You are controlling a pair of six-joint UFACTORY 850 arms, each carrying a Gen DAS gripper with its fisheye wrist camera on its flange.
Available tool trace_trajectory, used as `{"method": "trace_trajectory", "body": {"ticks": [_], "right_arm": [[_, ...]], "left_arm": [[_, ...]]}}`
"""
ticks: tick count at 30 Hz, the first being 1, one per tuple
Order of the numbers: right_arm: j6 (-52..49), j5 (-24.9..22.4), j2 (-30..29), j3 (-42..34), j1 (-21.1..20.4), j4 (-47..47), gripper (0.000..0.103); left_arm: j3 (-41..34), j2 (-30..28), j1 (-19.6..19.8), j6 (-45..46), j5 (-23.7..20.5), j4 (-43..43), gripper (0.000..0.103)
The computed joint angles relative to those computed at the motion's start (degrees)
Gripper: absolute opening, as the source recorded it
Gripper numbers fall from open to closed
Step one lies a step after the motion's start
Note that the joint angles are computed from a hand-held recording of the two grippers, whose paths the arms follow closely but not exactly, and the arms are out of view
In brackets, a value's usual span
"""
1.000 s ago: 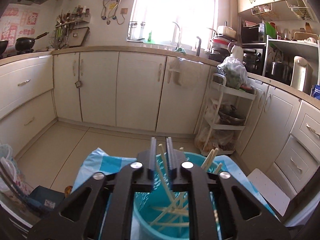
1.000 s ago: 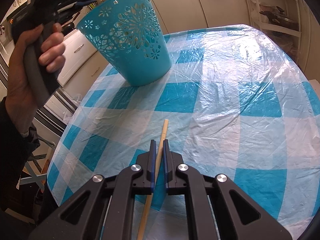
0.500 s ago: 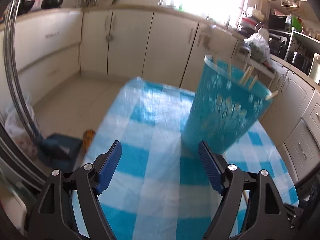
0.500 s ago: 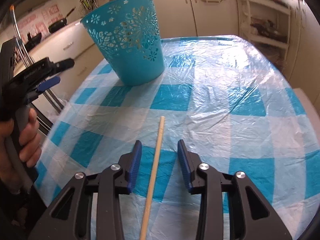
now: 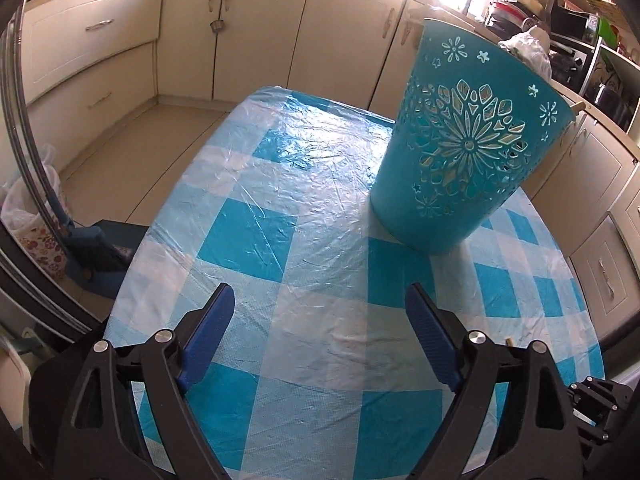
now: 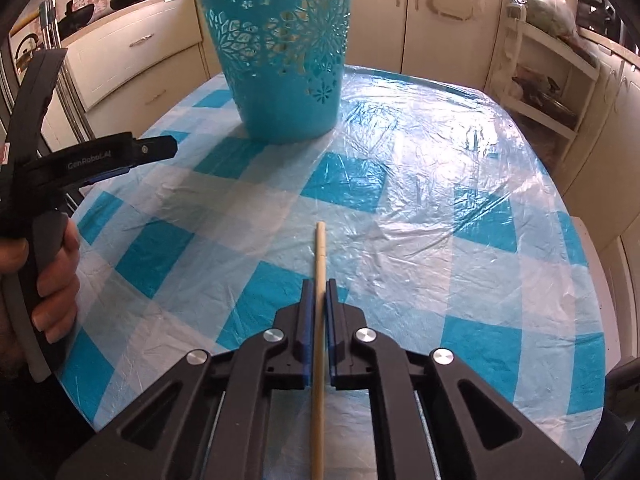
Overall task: Organize utensils
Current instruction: 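Grasp the last wooden chopstick on the cloth with the right tool, then carry the chopstick in the right tool over the basket and release it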
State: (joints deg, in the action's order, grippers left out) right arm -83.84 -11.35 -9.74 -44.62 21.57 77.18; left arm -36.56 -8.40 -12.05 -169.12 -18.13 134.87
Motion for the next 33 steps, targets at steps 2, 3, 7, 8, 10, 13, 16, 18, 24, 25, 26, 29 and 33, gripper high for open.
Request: {"method": "trace_trajectory", "body": {"ticks": [2,3,7,8,10,13,16,18,24,25,26,29,33], "right_arm": [[0.1,-4.2,-0.2,-0.1,-1.7,2.0,0.006],[-0.7,-7.2,-0.1,0.1,-3.0,4.3,0.006],[-3.9,-16.9,1.0,1.3,-6.5,10.8,0.006],[-4.4,-18.6,1.3,1.5,-7.0,11.9,0.006],[-5.9,-22.5,2.1,1.8,-8.2,14.7,0.006],[-6.8,-26.2,3.1,1.5,-8.9,17.3,0.006],[-7.6,-29.3,4.0,1.0,-9.1,19.9,0.006],[-8.6,-30.6,4.4,0.3,-9.0,21.7,0.006],[-12.8,-32.3,5.3,-3.3,-8.1,28.3,0.006],[-13.7,-32.5,5.3,-4.2,-7.9,29.6,0.006],[-15.0,-32.3,5.0,-5.4,-7.4,31.7,0.006],[-19.5,-31.4,3.5,-8.9,-5.8,38.2,0.006],[-25.9,-29.9,-0.1,-14.5,-3.3,47.9,0.006]], "left_arm": [[-0.5,-0.3,-0.2,2.8,0.3,-2.7,0.084],[-0.8,-0.3,-0.3,4.6,0.5,-4.6,0.084],[-1.1,-0.5,-0.5,7.6,0.5,-7.5,0.084],[-1.2,-0.5,-0.6,8.2,0.5,-8.1,0.084],[-1.4,-0.6,-0.6,9.3,0.7,-9.1,0.085],[-1.7,-0.8,-0.5,10.3,1.1,-10.1,0.085],[-1.8,-0.9,-0.4,10.2,1.4,-10.2,0.086],[-1.8,-0.9,-0.3,10.0,1.6,-10.1,0.086],[-1.8,-0.9,-0.2,9.7,1.6,-9.8,0.086],[-1.8,-0.9,-0.2,9.9,1.7,-10.0,0.086],[-1.8,-0.9,-0.2,9.9,1.7,-9.9,0.086],[-1.9,-1.0,-0.3,10.4,1.7,-10.4,0.087],[-1.8,-1.1,-0.2,9.5,1.8,-9.4,0.087]]}}
